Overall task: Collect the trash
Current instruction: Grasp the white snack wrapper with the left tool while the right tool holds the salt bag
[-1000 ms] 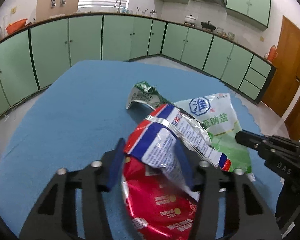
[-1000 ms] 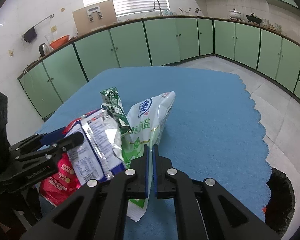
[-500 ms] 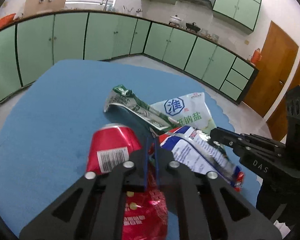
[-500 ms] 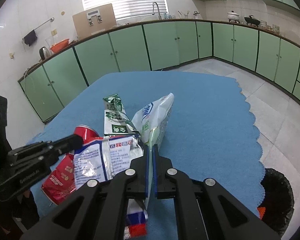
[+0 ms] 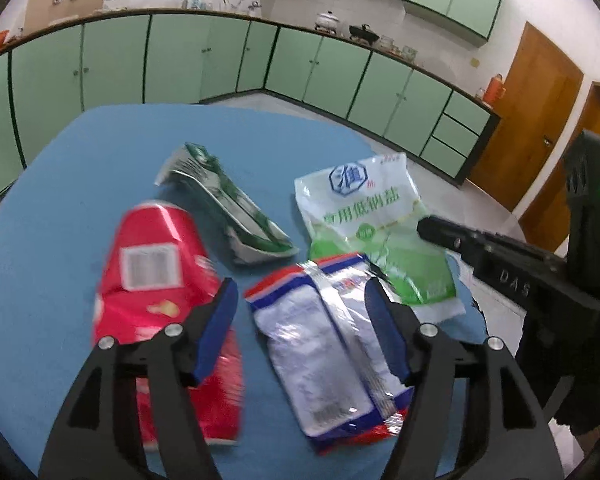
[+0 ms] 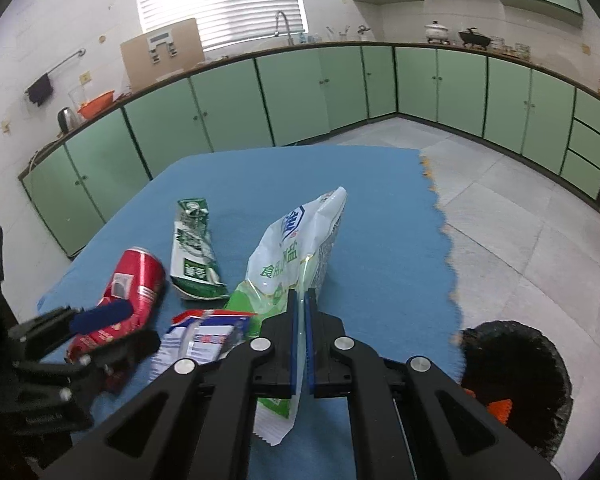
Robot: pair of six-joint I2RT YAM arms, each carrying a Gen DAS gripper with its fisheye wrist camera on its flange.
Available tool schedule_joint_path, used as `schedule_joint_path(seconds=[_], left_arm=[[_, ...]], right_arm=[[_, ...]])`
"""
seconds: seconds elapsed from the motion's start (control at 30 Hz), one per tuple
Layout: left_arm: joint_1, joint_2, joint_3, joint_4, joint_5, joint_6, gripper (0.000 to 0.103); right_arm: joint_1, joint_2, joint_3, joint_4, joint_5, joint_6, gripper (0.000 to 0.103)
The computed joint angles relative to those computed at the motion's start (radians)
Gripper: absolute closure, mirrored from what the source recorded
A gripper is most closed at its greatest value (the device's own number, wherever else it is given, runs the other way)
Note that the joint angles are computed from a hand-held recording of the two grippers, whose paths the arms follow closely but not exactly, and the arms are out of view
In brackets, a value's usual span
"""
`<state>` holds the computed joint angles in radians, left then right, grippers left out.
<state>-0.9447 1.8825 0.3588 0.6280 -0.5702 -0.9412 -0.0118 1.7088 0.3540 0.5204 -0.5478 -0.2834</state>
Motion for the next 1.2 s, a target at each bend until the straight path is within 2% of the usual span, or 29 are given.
schedule_joint_path(seconds=[0.3,0.4,0.53,0.63,0.77,0.87,1.07,1.13,1.17,1.2], left_arm=[[-0.103,0.078,0.147,-0.193,-0.065,-0.084,0.033],[-0.11,0.079,0.168,-0.215,-0.064,-0.088,0.031],[-0.142,0.108,0.217,-0.264,-0.06,-0.156,0.03],[-0.174,0.151,0.291,-0.395,-0.1,-0.223,0.03],[-0.176,0.185,0.329,-0.478,-0.117,-0.315,0.03],[-0.17,0.206,0.313,-0.45,-0.106,-0.342,0.029],[-0.152,0.222,0.319,-0.398,-0.086,-0.313,0.029],[-0.161,0.221,0.302,-0.357,-0.085,-0.317,0.039],[-0.163,0.222,0.302,-0.347,-0.084,-0.315,0.041],[-0.167,0.224,0.302,-0.342,-0.086,-0.314,0.048]], right_arm=[[-0.186,-0.03,0.008,-0.11,-0.086,-0.126,0.1],[-0.239,-0.04,-0.005,-0.143,-0.114,-0.178,0.1],[-0.333,-0.036,-0.01,-0.201,-0.169,-0.26,0.1],[-0.394,-0.027,-0.005,-0.248,-0.204,-0.325,0.1],[-0.456,-0.008,0.008,-0.292,-0.238,-0.386,0.1],[-0.494,0.001,0.027,-0.328,-0.263,-0.419,0.1],[-0.507,-0.01,0.028,-0.339,-0.278,-0.42,0.1],[-0.507,-0.013,0.023,-0.337,-0.279,-0.419,0.1],[-0.503,-0.014,0.021,-0.333,-0.277,-0.415,0.1],[-0.507,-0.011,0.024,-0.337,-0.279,-0.421,0.1]])
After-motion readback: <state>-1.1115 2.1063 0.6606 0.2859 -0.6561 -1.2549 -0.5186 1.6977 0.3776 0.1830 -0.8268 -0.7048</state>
